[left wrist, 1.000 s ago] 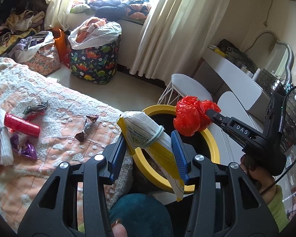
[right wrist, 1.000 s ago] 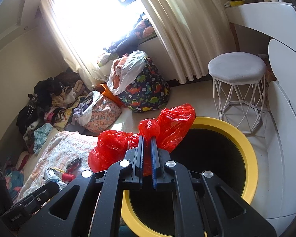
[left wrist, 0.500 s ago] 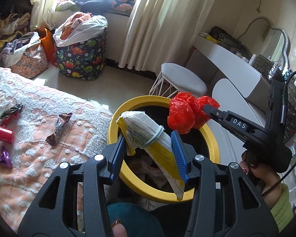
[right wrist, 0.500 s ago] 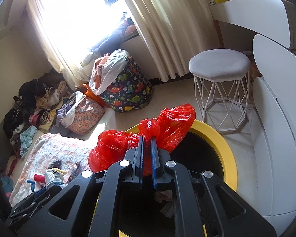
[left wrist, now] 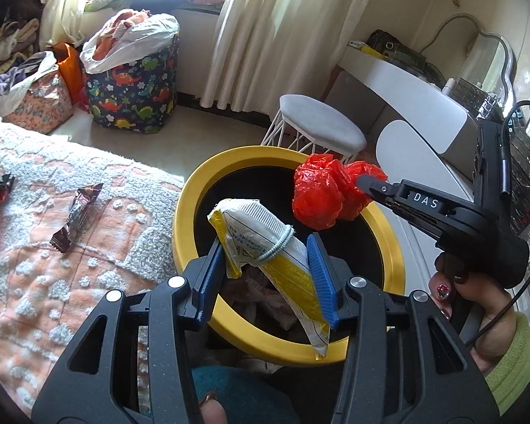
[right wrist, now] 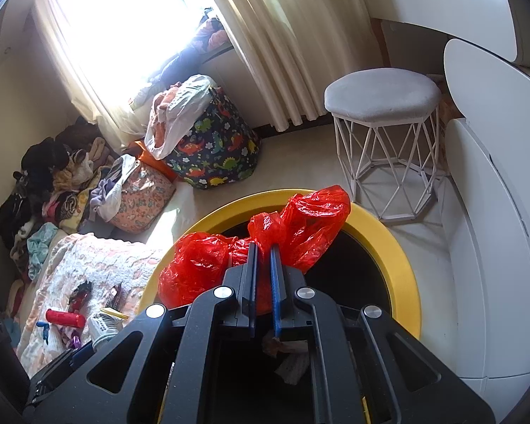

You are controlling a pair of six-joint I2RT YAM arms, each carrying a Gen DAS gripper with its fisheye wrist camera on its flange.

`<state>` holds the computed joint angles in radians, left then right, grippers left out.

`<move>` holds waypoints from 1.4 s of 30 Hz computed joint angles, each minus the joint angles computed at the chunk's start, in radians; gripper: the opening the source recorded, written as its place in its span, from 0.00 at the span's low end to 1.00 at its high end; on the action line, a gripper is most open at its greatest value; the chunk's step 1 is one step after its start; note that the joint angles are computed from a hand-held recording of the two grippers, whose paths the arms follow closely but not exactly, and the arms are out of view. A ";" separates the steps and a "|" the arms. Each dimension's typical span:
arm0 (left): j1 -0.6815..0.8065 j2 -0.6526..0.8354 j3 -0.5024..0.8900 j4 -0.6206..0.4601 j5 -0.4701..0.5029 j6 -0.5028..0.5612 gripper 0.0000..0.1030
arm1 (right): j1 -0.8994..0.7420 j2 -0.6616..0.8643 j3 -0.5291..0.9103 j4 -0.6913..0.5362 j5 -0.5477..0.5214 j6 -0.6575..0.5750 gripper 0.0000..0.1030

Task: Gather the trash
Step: 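Open both grippers to drop the wrapper and red bag into the bin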

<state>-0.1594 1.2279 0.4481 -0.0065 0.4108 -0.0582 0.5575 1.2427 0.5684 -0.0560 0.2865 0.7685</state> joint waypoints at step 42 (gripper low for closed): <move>0.367 -0.422 -0.047 -0.230 0.023 0.144 0.89 | 0.203 -0.010 0.089 0.008 0.077 0.009 0.68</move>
<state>0.2077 0.8059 0.4013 -0.2363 0.4334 0.0857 0.7603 1.2329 0.6578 -0.0485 0.3640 0.7775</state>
